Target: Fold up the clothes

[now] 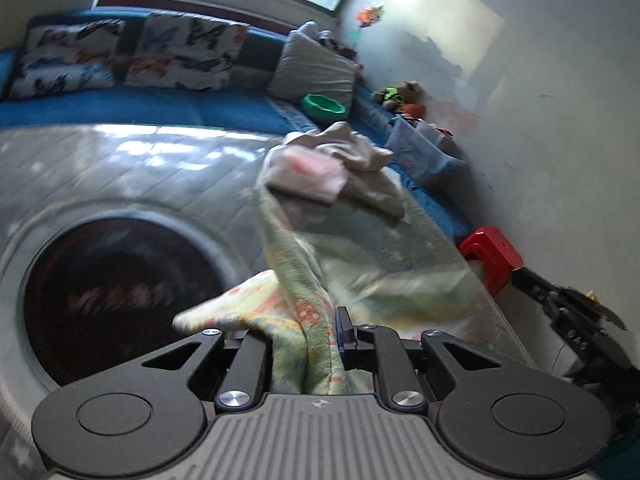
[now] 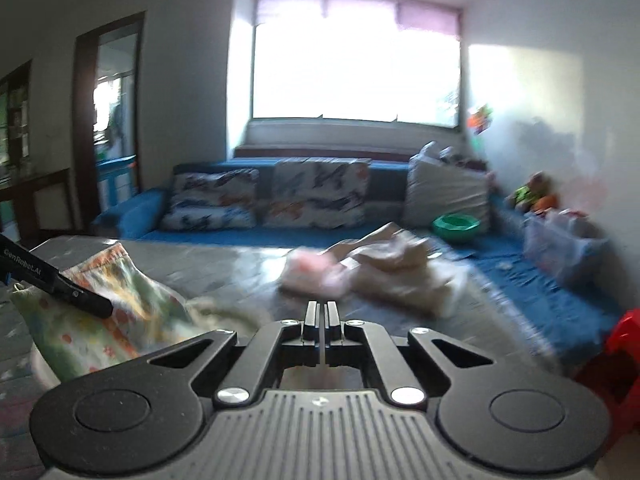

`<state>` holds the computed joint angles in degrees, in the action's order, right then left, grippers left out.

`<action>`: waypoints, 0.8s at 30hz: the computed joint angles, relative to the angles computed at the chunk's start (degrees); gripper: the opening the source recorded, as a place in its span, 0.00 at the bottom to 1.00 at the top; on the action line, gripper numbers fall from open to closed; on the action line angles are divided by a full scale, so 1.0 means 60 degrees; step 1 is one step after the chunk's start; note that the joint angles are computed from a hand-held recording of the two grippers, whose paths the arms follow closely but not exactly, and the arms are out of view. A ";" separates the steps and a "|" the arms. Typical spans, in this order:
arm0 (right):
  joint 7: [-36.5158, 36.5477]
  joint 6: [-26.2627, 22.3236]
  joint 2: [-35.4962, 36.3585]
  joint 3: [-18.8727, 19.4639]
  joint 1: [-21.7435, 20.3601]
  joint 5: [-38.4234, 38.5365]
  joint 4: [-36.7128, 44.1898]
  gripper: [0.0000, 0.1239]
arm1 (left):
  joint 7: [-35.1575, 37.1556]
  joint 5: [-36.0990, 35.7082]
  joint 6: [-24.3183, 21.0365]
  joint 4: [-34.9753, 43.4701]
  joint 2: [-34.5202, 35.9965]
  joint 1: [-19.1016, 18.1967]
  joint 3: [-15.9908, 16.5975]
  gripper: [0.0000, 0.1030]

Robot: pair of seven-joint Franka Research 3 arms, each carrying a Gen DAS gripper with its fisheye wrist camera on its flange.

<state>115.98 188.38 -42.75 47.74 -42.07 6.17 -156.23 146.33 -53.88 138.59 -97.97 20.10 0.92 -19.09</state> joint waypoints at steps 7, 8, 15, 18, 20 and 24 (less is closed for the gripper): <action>0.0306 -0.0455 0.0155 -0.0822 0.0586 -0.0020 -0.0504 0.15 | -0.0539 0.0961 0.0505 0.0279 0.0228 -0.0521 -0.0207 0.14; 0.0416 -0.0409 0.0233 -0.0775 0.0590 -0.0028 -0.0590 0.28 | -0.0563 0.1018 0.0582 0.0260 0.0229 -0.0514 -0.0216 0.14; 0.0872 0.0220 0.2312 -0.0061 0.0089 0.0322 -0.0463 0.39 | -0.1028 0.1576 0.0839 0.0180 0.0349 -0.0351 -0.0168 0.14; 0.0916 0.0529 0.3136 0.0483 -0.0443 0.0684 -0.0263 0.42 | -0.1213 0.1773 0.0862 0.0192 0.0446 -0.0262 -0.0178 0.14; 0.0926 0.0764 0.3611 0.1031 -0.0956 0.1041 -0.0106 0.43 | -0.1250 0.1873 0.0881 0.0179 0.0480 -0.0197 -0.0207 0.14; 0.0540 0.1139 0.3876 0.1911 -0.1595 0.1489 0.0069 0.28 | -0.1413 0.2103 0.0923 0.0196 0.0597 -0.0158 -0.0251 0.14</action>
<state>119.22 195.21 -19.50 59.21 -51.64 15.10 -155.82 137.85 -41.26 144.13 -96.80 23.68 -0.03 -20.60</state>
